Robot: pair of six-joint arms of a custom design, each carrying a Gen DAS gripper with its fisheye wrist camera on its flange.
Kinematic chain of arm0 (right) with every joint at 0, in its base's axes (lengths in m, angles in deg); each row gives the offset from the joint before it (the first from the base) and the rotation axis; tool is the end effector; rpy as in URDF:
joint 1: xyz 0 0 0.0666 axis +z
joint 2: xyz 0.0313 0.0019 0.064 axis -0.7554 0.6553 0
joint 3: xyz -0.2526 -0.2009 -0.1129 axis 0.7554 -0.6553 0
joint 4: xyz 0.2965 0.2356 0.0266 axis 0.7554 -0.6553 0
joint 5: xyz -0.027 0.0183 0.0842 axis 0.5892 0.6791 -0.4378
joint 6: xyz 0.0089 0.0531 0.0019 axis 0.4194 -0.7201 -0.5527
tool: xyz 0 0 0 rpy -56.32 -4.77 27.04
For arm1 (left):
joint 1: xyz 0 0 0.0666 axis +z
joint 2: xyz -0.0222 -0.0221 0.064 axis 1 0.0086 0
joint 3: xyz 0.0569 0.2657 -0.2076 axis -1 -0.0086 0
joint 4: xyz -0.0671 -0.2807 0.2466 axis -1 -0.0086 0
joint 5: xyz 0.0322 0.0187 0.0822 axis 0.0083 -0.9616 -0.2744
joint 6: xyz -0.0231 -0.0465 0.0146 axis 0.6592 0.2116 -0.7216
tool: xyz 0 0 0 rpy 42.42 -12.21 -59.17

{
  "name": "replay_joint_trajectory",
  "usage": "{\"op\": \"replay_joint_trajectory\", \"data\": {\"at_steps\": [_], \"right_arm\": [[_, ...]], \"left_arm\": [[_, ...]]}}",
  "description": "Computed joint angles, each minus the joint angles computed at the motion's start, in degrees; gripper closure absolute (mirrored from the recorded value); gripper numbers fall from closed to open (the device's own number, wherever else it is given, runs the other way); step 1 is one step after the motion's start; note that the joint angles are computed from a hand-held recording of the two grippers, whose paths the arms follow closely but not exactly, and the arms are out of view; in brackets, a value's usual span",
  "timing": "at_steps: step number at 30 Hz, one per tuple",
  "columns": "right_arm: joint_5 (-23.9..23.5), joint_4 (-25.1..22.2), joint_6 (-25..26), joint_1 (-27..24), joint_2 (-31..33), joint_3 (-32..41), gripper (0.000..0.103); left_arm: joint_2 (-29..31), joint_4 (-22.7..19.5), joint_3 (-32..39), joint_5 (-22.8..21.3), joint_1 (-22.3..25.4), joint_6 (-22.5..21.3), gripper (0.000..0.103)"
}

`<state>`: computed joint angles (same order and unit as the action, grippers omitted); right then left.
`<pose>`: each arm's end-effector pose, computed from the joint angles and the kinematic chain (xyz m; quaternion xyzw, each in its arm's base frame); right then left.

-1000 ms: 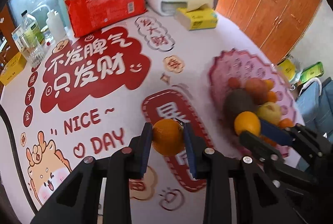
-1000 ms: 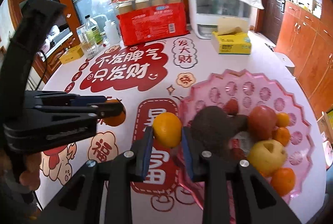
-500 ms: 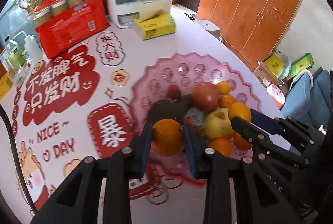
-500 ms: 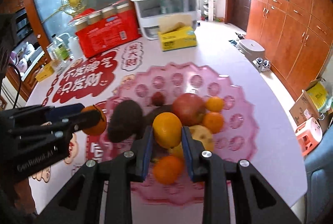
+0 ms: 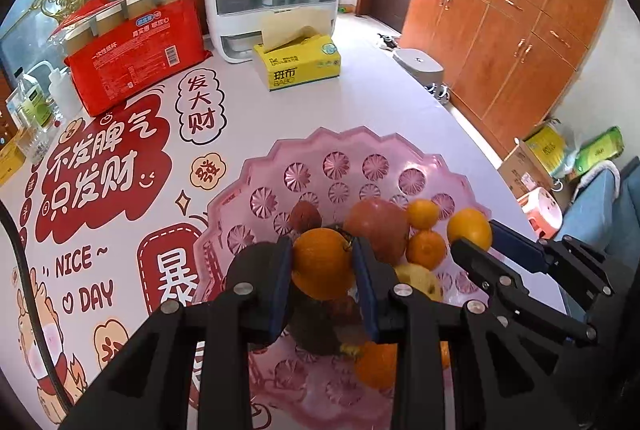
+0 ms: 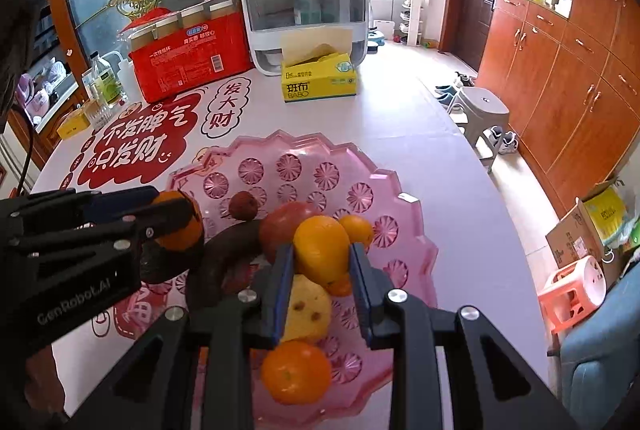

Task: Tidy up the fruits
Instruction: 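Carry both held oranges over the pink bowl and lower them in, then open both tools to release the oranges into the bowl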

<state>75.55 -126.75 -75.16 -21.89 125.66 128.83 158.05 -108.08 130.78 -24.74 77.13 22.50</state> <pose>0.4865 0.2333 0.4094 0.1402 0.9358 -0.0276 0.3224 0.5877 -0.1397 0.4182 0.2909 0.9141 -0.1266 0.2527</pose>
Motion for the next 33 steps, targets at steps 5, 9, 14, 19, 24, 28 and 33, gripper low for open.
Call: {"op": "replay_joint_trajectory", "data": {"at_steps": [5,9,14,19,24,28,33], "right_arm": [[-1.18,1.68,1.89,-1.11,-0.51,-0.95,0.075],[-1.86,2.19,2.84,-1.59,-0.01,-0.53,0.075],[-3.3,2.1,3.6,-1.76,1.38,0.92,0.074],[-4.16,2.32,4.44,-1.36,2.32,1.73,0.074],[-5.98,1.89,4.31,-1.21,3.0,1.87,0.073],[-6.04,1.83,4.21,-0.9,2.89,1.53,0.062],[-4.67,1.58,3.56,-0.09,2.05,0.89,0.05]], "left_arm": [[0.31,0.88,0.63,-1.24,-0.51,1.54,0.074],[0.32,2.02,0.94,-2.23,-0.69,2.03,0.074],[1.34,1.85,2.58,-3.1,-0.67,2.82,0.074],[1.3,1.66,2.21,-4.63,-0.72,3.3,0.073],[-0.41,2.01,-0.87,-6.03,-0.52,2.84,0.072],[-2.4,3.03,-3.84,-6.83,-0.21,3.09,0.06],[-5.23,4.93,-7.34,-7.07,0.59,4.45,0.027]]}}
